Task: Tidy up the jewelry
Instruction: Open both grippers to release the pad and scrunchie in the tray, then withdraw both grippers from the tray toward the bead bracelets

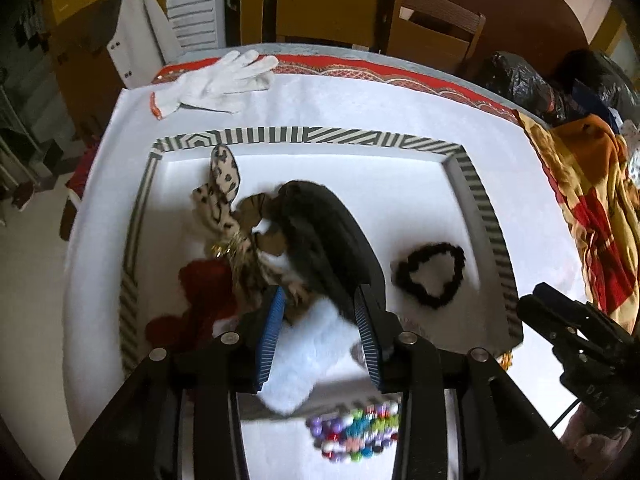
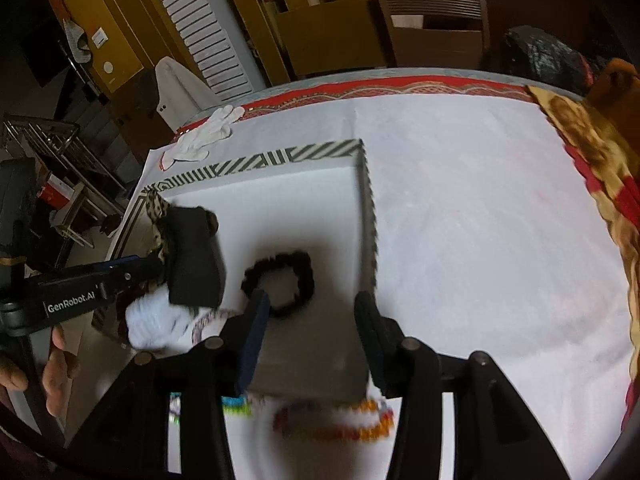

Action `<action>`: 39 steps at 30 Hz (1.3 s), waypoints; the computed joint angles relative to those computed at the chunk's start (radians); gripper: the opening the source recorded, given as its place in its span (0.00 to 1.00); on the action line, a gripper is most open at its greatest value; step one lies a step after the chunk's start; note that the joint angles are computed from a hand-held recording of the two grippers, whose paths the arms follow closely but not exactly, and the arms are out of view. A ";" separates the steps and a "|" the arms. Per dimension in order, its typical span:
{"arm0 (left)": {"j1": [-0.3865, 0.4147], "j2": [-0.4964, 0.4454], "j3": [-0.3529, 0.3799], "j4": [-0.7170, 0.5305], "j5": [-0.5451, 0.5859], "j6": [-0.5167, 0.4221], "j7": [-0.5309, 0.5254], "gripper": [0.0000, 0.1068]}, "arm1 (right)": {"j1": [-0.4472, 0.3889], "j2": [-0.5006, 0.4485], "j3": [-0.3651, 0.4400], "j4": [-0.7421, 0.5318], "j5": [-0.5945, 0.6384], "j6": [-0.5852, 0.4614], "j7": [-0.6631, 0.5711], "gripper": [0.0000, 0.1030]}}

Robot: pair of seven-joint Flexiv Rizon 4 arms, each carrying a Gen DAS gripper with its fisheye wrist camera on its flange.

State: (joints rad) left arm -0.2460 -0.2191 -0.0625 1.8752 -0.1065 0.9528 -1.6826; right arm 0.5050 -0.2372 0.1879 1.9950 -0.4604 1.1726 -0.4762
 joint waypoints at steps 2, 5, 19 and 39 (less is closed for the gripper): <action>-0.010 0.032 0.005 0.028 0.021 0.014 -0.009 0.31 | 0.005 0.033 -0.002 0.039 -0.016 0.014 0.040 0.48; -0.017 0.071 0.005 0.065 0.042 0.025 -0.018 0.31 | 0.004 0.068 0.014 0.074 -0.018 0.009 0.062 0.50; -0.019 0.243 -0.002 0.244 -0.004 0.024 -0.044 0.31 | 0.000 0.211 0.097 0.212 0.010 -0.032 0.116 0.55; -0.025 0.303 -0.019 0.379 -0.029 0.030 -0.091 0.32 | 0.027 0.204 0.120 0.259 0.038 0.035 0.093 0.55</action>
